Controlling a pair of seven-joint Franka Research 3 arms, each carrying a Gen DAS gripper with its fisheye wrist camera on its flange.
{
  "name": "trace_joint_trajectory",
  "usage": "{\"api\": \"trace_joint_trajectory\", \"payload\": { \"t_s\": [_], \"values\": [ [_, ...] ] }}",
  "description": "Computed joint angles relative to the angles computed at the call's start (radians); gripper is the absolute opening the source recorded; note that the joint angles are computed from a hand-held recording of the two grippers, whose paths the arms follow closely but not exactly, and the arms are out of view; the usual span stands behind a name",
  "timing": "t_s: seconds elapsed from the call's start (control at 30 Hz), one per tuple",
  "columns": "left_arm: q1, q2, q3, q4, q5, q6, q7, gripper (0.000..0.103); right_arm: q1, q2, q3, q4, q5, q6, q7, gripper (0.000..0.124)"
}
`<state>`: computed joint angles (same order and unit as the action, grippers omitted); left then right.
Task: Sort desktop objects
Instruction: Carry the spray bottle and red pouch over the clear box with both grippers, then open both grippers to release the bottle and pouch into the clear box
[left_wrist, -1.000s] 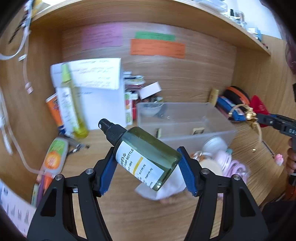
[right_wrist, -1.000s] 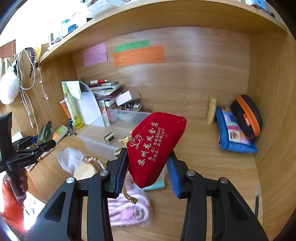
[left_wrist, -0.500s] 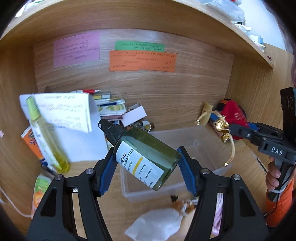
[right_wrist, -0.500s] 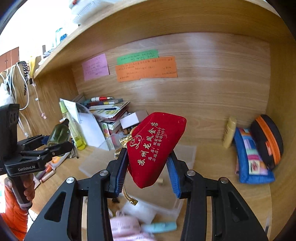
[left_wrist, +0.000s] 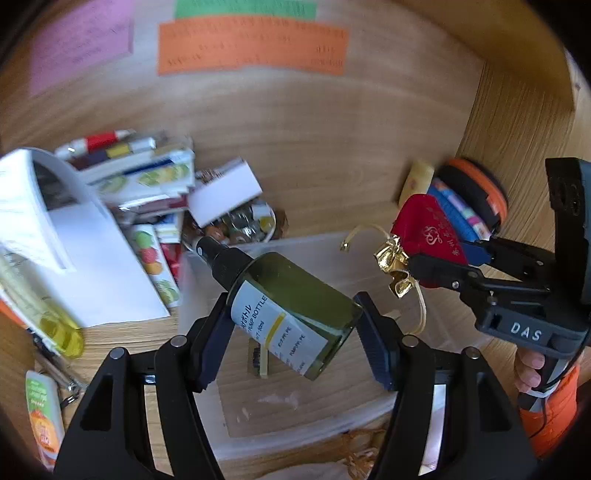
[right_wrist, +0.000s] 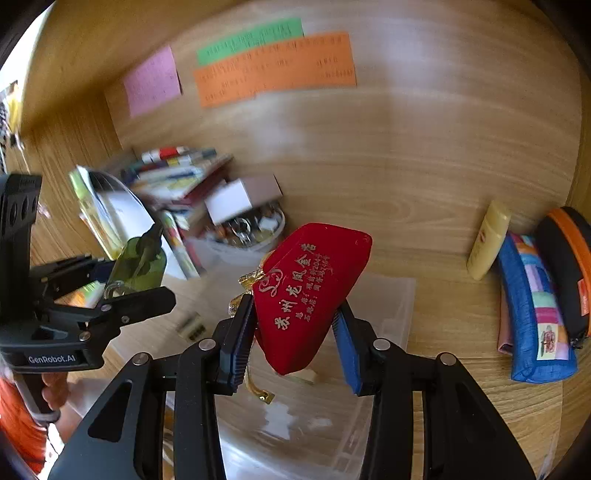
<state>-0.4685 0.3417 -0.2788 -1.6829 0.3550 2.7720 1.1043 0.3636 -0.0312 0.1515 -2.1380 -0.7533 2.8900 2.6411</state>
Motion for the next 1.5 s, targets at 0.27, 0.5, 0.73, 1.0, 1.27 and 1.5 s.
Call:
{"api": "trace_joint_trajectory", "payload": {
  "t_s": [0.27, 0.5, 0.73, 1.0, 1.27, 1.5],
  "values": [
    [0.007, 0.118, -0.041, 0.177, -0.118, -0.23, 0.17, 0.064, 0.022, 0.035, -0.015, -0.013, 0.188, -0.003, -0.182, 0.039],
    [-0.016, 0.166, -0.039, 0.252, -0.141, -0.326, 0.245, 0.064, 0.058, 0.06, -0.03, 0.019, 0.122, -0.084, -0.167, 0.04],
    [-0.044, 0.204, -0.022, 0.317, -0.137, -0.411, 0.277, 0.064, 0.077, 0.071, -0.033, 0.045, 0.031, -0.161, -0.126, 0.04],
    [-0.067, 0.21, -0.002, 0.335, -0.111, -0.423, 0.24, 0.064, 0.073, 0.057, -0.038, 0.031, 0.027, -0.128, -0.105, 0.056],
    [-0.053, 0.102, 0.005, 0.204, -0.07, -0.318, 0.17, 0.079, 0.047, 0.012, -0.023, 0.006, -0.064, -0.089, 0.006, 0.08],
    [-0.054, -0.027, 0.02, 0.055, 0.04, -0.217, 0.069, 0.084, 0.007, -0.038, 0.005, -0.016, -0.068, -0.061, 0.055, 0.081]
  ]
}}
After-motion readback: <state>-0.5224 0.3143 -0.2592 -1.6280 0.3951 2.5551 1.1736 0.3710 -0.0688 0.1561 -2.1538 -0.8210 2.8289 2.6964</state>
